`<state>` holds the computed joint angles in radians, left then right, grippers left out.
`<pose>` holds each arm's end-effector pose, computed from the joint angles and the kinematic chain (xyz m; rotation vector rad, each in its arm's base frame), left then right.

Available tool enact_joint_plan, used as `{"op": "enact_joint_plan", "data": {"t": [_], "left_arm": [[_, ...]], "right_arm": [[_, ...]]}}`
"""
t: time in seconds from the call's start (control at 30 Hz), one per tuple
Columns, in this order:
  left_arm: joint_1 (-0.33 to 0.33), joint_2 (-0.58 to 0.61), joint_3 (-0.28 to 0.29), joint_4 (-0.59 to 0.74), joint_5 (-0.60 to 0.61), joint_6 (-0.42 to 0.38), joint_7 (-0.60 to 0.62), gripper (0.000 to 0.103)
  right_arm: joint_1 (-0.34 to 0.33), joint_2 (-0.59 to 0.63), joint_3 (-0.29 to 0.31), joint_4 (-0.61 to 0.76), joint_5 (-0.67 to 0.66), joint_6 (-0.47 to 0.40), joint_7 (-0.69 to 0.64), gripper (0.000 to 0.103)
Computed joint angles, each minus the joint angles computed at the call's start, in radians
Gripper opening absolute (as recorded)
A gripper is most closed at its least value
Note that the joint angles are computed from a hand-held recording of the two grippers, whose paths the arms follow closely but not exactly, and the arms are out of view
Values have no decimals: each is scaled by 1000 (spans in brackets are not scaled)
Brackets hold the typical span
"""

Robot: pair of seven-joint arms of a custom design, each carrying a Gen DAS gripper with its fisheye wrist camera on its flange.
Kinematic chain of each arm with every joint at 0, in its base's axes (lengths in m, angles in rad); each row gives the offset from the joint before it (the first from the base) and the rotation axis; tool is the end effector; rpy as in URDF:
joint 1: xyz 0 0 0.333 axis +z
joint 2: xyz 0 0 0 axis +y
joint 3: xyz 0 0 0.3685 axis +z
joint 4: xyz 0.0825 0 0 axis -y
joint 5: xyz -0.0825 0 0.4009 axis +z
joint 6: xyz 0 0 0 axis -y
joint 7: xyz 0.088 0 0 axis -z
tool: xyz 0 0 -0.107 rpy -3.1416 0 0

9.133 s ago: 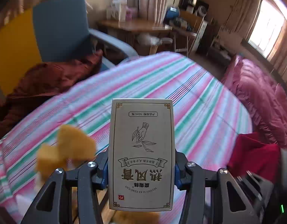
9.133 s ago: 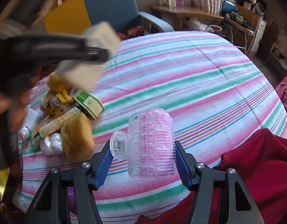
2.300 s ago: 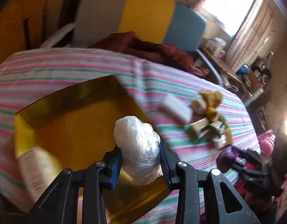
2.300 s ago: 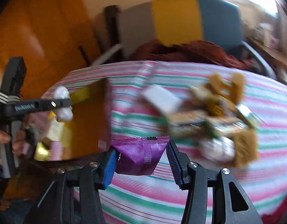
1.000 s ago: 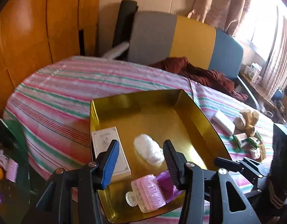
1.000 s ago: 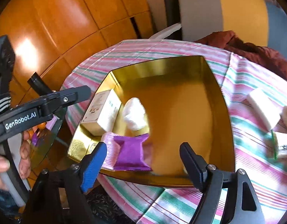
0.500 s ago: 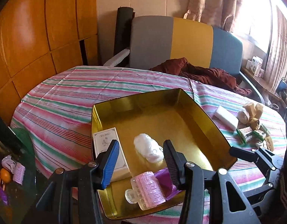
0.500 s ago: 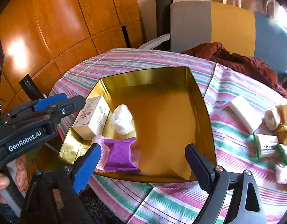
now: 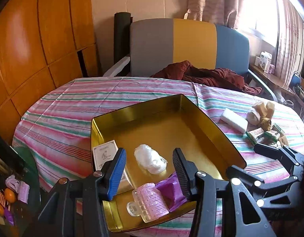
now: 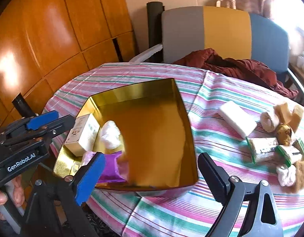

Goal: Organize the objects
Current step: 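Move both grippers back toward the remaining pile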

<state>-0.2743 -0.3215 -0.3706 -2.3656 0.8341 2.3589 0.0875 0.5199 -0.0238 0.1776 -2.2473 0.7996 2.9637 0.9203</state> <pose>0.3808 -0.2906 0.5188 -1.9380 1.4204 -0.5646 0.4654 0.3275 0.4895 -2.0863 1.0854 -0.2171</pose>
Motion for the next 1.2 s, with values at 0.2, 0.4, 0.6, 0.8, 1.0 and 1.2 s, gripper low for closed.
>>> {"op": "enact_joint_plan", "data": {"t": [0.2, 0.4, 0.6, 0.8, 1.0, 1.2], "left_arm": [[-8, 18, -13, 28, 28, -20, 18, 49], [-23, 43, -12, 55, 44, -26, 42, 49], [-37, 76, 3, 78, 37, 6, 84, 49], [-39, 120, 36, 109, -12, 130, 165, 49], [-38, 217, 62, 195, -117, 238, 281, 49], [-49, 351, 95, 311, -455, 338, 529, 51]], "right_arm": [[-13, -13, -15, -14, 20, 20, 9, 97], [-30, -21, -29, -28, 6, 45, 50, 97], [-63, -33, -47, -52, -57, 54, 125, 97], [-134, -49, -71, -87, -225, 43, 315, 97], [-209, -66, -93, -109, -399, 23, 461, 97], [-269, -70, -113, -101, -513, -1, 509, 97]]}}
